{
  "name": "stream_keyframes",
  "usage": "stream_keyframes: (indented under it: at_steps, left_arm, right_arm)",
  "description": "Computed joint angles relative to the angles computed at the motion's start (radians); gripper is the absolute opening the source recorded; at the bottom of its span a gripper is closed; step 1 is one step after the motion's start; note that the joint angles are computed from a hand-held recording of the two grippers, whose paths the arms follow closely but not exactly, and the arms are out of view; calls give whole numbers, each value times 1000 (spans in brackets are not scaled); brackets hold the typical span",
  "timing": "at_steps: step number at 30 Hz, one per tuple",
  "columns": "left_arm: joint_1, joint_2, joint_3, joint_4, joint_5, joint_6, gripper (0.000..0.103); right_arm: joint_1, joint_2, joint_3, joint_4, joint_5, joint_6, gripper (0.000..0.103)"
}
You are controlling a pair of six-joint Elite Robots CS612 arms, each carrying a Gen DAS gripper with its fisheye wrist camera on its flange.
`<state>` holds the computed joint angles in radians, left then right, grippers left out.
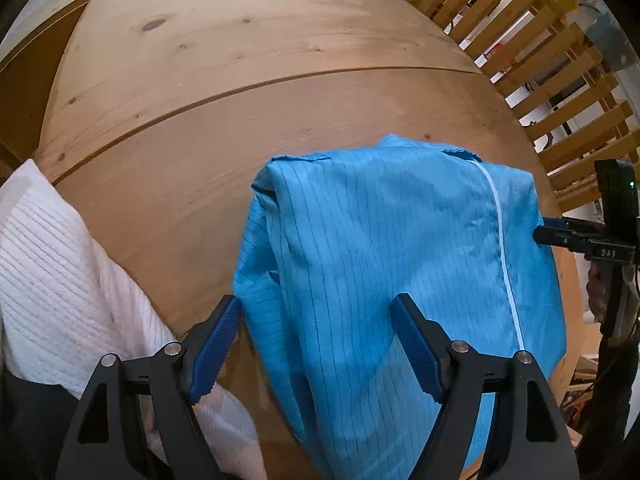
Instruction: Fold clothes
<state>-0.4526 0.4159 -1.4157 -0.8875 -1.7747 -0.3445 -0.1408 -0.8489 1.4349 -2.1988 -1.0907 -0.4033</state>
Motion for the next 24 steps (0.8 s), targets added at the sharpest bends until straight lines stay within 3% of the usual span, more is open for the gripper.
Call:
stream_keyframes:
  at_steps: [9, 13, 17, 20, 22, 24]
  left_arm:
    - [10, -13, 39, 16, -55, -47, 81]
    - [2, -15, 41, 21, -46, -37, 85]
    - [-12, -23, 59, 32, -28, -7, 101]
    - [-33, -13, 44, 11, 38, 50, 100]
    - [-41, 3, 24, -23, 59, 84, 98]
    - [-44, 17, 6, -61, 60, 105, 77]
  right_arm:
    - [1, 23, -25, 41, 53, -10, 59]
    - [18, 18, -9, -8, 32, -36, 64]
    - [48, 13, 16, -96, -12, -64, 73]
    - [66, 9, 38, -170, -47, -82, 73]
    - [65, 10, 43, -184, -27, -93, 67]
    - [60, 15, 39, -165, 18, -104, 45]
